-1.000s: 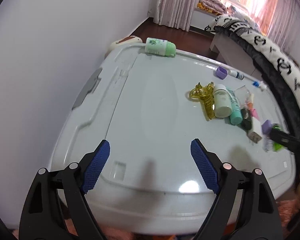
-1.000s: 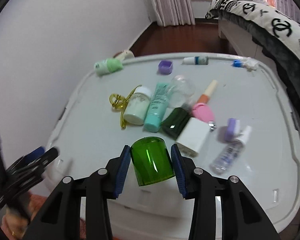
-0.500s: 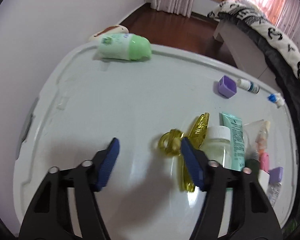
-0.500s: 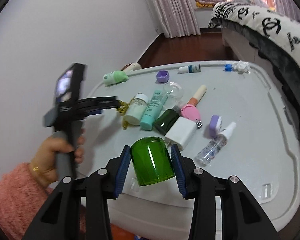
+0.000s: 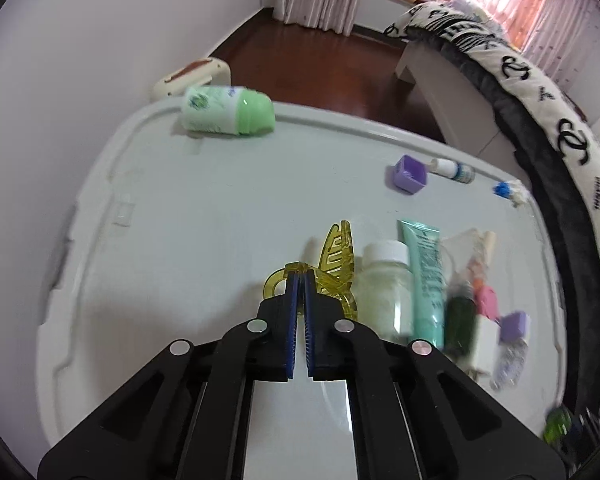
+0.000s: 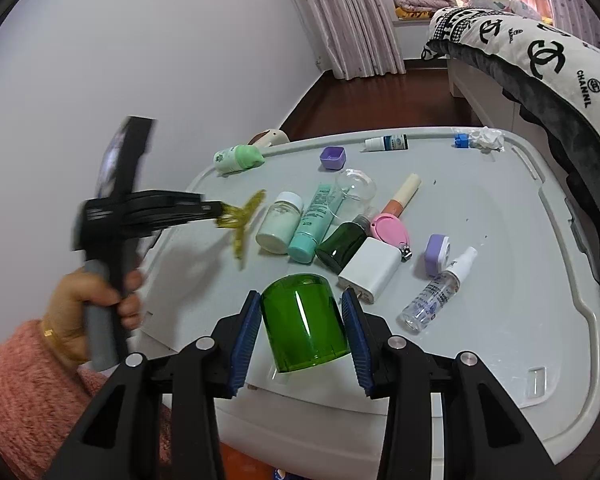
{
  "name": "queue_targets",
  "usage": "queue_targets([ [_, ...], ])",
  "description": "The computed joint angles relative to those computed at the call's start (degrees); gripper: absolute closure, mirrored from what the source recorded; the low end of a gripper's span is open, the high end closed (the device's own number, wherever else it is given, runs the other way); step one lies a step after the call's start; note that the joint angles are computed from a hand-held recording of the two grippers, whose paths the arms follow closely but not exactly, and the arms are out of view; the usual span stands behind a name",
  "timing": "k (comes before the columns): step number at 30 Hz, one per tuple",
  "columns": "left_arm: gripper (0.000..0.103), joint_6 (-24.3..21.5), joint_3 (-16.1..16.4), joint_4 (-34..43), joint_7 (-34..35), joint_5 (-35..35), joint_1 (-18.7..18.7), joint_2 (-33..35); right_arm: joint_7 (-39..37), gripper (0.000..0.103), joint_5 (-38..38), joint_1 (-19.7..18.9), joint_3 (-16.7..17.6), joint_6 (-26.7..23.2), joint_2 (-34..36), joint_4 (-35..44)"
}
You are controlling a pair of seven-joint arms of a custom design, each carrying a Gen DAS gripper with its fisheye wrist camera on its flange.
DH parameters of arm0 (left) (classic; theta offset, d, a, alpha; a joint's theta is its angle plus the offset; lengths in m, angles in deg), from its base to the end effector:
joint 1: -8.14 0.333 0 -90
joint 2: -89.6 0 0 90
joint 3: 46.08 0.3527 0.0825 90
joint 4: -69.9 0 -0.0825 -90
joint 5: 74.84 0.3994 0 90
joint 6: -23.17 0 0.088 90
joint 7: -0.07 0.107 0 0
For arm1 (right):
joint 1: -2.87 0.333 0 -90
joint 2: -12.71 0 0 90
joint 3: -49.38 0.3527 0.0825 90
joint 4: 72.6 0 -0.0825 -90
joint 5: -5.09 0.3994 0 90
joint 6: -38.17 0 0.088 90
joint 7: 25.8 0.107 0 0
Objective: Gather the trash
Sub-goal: 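Carry the yellow hair clip to the bucket with the left gripper while the right gripper carries the green cup, then drop the white jar with the left gripper while the right drops the dropper bottle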
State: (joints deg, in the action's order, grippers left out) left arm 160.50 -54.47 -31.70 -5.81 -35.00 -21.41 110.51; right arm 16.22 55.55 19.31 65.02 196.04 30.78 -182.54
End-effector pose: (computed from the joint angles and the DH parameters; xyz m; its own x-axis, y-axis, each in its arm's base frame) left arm 0.5594 -0.4162 0.4107 0.4879 -0.8520 0.1899 -0.7086 -0.5137 -0.4839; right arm 0.5945 0.3176 0.4054 0.6353 -0.7068 -0.3112 -0.7024 -0.3614 -0.6132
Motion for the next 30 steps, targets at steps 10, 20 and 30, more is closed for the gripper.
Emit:
queue_targets([
  [10,0.100,-5.5,-8.2,-6.5,7.6,-4.8,-3.8,-8.9,-5.9,0.062,7.3,0.8,-0.1,0.1,-8.6,-8.2],
  [20,0.100,0.3,-11.7,-8.1,14.8,-17.8,-8.2,-3.5,7.1,0.062,-6.2,6.4,-6.2,-9.4,-16.7,-21.2],
  [30,0.036,2.3,-7.0,-8.8,7.7,-16.9,-13.1,-2.1,20.5,0.038,-14.7,6.3,-7.1,-10.0,-15.1,-21.7],
])
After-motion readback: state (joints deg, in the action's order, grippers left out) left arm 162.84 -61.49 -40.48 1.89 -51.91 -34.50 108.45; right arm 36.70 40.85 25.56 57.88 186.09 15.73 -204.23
